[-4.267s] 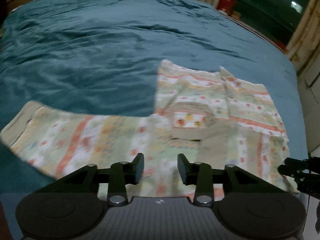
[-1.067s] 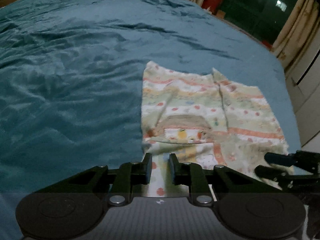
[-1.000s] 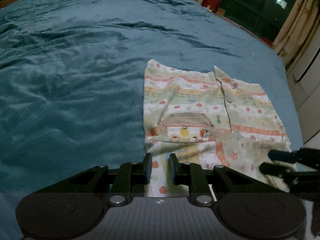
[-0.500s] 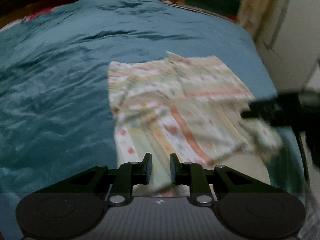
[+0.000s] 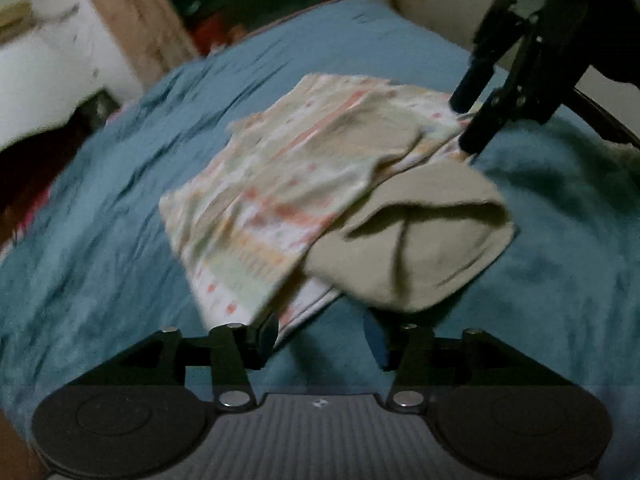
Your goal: Fold clothes
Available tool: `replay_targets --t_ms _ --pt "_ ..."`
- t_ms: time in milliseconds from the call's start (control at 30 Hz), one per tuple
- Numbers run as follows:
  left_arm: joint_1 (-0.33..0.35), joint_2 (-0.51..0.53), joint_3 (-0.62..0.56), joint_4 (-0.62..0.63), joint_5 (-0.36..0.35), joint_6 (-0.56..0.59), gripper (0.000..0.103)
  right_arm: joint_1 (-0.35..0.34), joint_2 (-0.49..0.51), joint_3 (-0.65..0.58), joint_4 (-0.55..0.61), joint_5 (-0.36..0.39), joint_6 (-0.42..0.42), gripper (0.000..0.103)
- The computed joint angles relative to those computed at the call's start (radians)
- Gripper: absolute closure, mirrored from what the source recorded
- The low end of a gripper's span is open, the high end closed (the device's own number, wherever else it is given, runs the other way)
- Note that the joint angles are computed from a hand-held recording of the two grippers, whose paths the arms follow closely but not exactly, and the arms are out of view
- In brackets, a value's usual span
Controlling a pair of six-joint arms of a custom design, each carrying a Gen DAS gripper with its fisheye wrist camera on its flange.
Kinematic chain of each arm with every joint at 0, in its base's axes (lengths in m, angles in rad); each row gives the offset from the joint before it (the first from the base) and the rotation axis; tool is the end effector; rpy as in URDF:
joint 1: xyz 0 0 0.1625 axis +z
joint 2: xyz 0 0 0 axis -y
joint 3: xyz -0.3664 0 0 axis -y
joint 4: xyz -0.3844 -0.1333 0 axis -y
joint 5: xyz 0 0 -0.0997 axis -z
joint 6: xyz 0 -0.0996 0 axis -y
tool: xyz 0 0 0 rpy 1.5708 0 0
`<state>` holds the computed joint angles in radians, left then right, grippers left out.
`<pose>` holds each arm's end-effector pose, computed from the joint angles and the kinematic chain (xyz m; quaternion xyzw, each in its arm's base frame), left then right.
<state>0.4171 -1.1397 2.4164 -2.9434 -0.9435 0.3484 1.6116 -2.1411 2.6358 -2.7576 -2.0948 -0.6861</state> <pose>-0.2620 -0.3258 0.0568 0.6376 0.7046 -0.1627 0.2657 0.0945 -0.2687 0.2856 0.2409 -0.8805 0.2334 0.3350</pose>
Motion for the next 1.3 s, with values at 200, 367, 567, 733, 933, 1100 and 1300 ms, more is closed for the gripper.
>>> replay_targets --t_ms 200,367,567,733,933,1100,1300 --pt "0.000 0.081 -0.034 -0.184 -0.044 0.031 0.052 0.010 -0.039 0.032 0.038 -0.024 -0.040 0.047" --pt "0.019 0.094 -0.069 -0.190 -0.124 0.068 0.074 0.015 -0.039 0.058 -0.009 -0.027 -0.130 0.044" --pt "0.070 0.087 -0.152 -0.113 -0.186 -0.072 0.093 0.014 -0.027 0.070 -0.062 0.005 -0.180 0.038" --pt "0.105 0.089 -0.229 -0.061 -0.238 -0.166 0.093 0.020 0.096 0.062 -0.254 0.049 -0.236 0.036" --pt "0.105 0.059 -0.217 -0.043 -0.197 -0.158 0.071 0.009 0.215 -0.023 -0.265 0.119 -0.126 0.073" --pt "0.094 0.012 -0.126 -0.066 -0.101 -0.115 0.048 0.000 0.203 -0.092 -0.167 0.163 -0.012 0.084" --pt "0.073 0.101 -0.094 -0.190 0.021 0.015 0.048 0.010 0.219 -0.123 -0.157 0.152 0.016 0.086"
